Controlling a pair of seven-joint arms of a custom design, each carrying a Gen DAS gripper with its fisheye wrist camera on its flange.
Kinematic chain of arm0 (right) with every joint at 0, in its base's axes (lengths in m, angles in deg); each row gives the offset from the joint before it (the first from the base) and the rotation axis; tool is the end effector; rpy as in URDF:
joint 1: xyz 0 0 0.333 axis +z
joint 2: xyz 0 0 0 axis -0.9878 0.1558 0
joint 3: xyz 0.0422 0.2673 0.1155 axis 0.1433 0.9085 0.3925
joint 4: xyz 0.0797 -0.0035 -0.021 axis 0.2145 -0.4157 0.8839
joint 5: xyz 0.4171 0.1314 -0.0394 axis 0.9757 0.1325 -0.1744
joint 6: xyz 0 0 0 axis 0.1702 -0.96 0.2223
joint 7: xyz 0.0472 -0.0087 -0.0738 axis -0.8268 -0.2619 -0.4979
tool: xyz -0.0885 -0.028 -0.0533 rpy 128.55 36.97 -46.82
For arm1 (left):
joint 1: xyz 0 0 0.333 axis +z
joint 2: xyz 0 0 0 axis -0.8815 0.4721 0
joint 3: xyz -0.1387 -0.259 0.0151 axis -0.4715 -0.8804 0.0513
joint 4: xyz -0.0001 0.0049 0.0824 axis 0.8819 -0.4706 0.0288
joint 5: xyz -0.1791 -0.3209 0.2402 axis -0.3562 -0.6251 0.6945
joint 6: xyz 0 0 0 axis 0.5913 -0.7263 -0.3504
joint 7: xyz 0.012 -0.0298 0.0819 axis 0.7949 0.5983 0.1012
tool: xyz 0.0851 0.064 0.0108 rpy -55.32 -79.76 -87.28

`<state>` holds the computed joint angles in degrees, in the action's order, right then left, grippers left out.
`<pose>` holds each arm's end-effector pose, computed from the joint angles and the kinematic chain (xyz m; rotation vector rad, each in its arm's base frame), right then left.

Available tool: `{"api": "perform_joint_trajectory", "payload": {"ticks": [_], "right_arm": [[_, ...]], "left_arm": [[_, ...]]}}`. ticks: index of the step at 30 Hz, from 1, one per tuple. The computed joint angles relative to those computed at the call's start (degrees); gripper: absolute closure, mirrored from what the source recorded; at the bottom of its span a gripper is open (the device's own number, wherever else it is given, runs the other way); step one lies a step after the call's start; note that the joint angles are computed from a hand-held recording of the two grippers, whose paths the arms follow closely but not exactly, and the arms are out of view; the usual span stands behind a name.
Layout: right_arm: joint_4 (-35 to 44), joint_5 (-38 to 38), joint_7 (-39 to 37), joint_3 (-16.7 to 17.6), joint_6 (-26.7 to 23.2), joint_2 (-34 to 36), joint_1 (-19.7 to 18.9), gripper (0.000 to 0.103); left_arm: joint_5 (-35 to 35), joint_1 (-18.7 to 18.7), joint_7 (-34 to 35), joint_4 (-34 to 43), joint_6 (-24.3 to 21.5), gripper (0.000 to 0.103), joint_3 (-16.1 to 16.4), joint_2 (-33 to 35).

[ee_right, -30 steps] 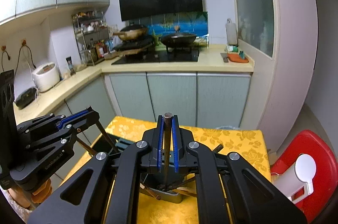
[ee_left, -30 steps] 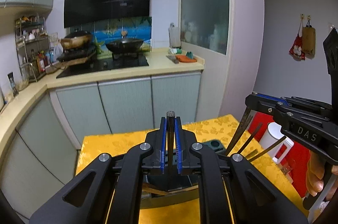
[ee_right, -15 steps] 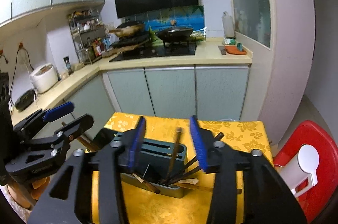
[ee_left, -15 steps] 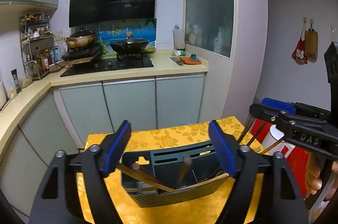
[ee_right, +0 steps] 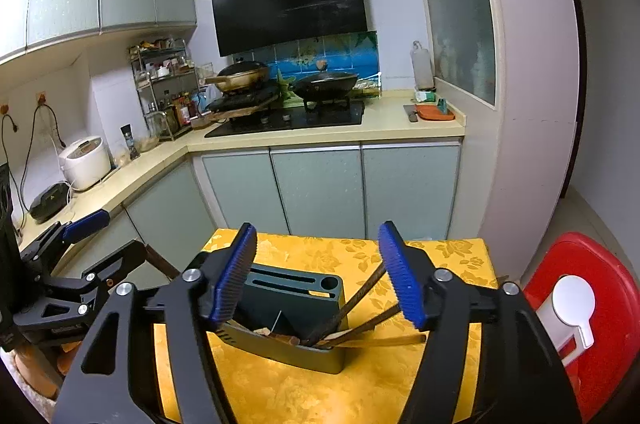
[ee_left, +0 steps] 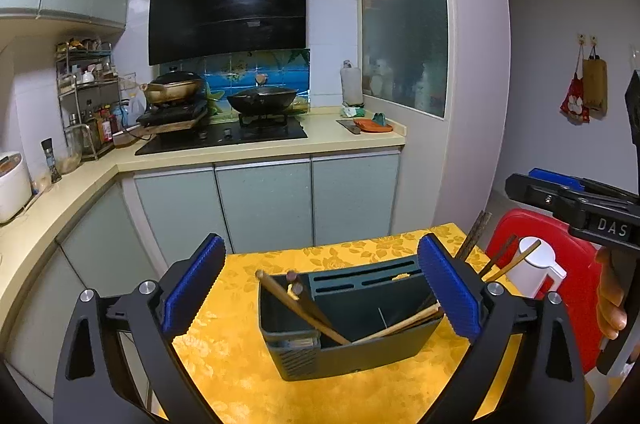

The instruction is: Organize utensils

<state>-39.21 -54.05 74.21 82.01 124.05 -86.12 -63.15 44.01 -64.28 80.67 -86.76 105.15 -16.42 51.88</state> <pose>0.4919 0.2565 0.6875 -1.6176 1.2552 -0.6407 0.4400 -0.1822 0.7076 -1.4060 1.6035 -1.0424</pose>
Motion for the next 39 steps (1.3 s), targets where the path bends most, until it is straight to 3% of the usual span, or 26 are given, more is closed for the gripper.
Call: {"api": "perform_joint_trajectory", "payload": {"ticks": [12,27,33,39], "right_arm": [[-6.31,-1.55,2.41,1.47,1.42,-4.27,-1.04,0.036],[-18.05,-12.18,15.43,10.89,5.90,-12.26,-8.84,0.020],[-22.19,-16.06,22.56,16.80,8.07,-17.20,-14.87,0.010],[-25.33,-16.66,24.37,16.62,7.08,-19.82,-13.84,0.007]], "left_arm": [[2.01,1.26,-2.94,-5.44,-1.21,0.009,-1.87,-5.56],[3.34,1.17,-9.52,-16.43,-4.16,0.009,-4.53,-16.01],[3.90,1.11,-12.50,-19.79,-5.25,0.009,-4.85,-19.78],[3.68,0.18,-14.56,-23.33,-6.29,0.009,-4.65,-23.78]]}}
